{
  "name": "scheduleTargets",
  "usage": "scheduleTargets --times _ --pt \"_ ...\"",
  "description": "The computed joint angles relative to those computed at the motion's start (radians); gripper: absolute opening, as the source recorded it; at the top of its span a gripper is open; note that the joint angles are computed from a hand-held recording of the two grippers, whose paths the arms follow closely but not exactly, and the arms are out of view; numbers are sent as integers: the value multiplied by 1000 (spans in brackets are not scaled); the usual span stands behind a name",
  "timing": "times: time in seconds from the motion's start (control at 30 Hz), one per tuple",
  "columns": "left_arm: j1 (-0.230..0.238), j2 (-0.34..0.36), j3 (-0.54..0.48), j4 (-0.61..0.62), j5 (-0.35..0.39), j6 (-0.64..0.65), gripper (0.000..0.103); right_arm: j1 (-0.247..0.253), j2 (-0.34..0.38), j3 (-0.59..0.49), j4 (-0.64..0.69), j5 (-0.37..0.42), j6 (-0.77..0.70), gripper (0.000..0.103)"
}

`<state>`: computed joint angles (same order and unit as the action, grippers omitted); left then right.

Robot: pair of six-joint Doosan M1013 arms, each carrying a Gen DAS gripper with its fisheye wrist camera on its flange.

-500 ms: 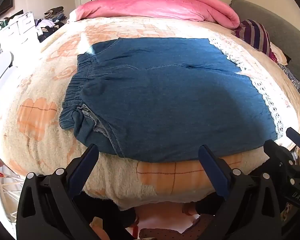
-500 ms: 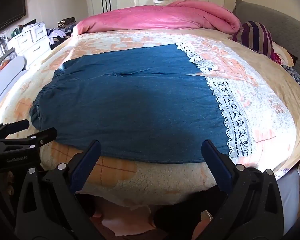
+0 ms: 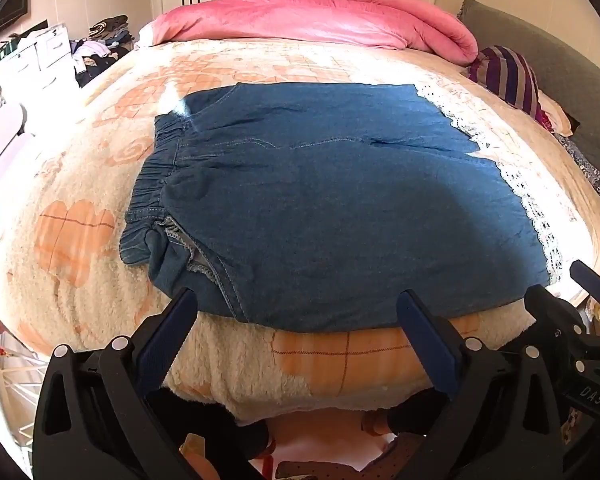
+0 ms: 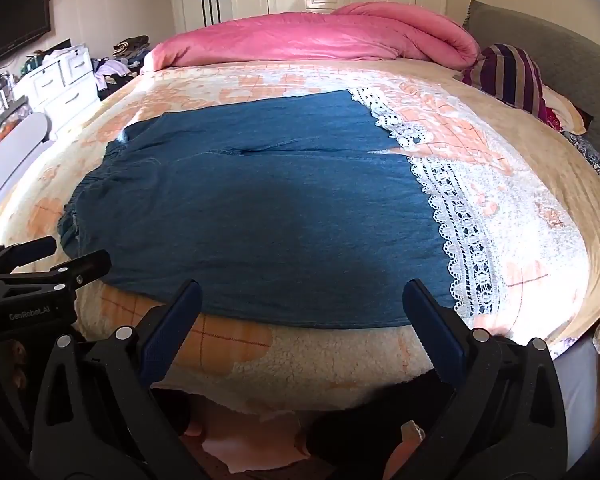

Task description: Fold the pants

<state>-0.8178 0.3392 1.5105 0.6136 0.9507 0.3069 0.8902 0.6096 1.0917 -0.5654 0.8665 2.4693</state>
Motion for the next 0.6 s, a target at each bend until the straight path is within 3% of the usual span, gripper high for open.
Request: scheduleTargets --times 0.6 --pt "2 -5 -2 15 -8 1 99 1 2 -2 -1 3 -4 95"
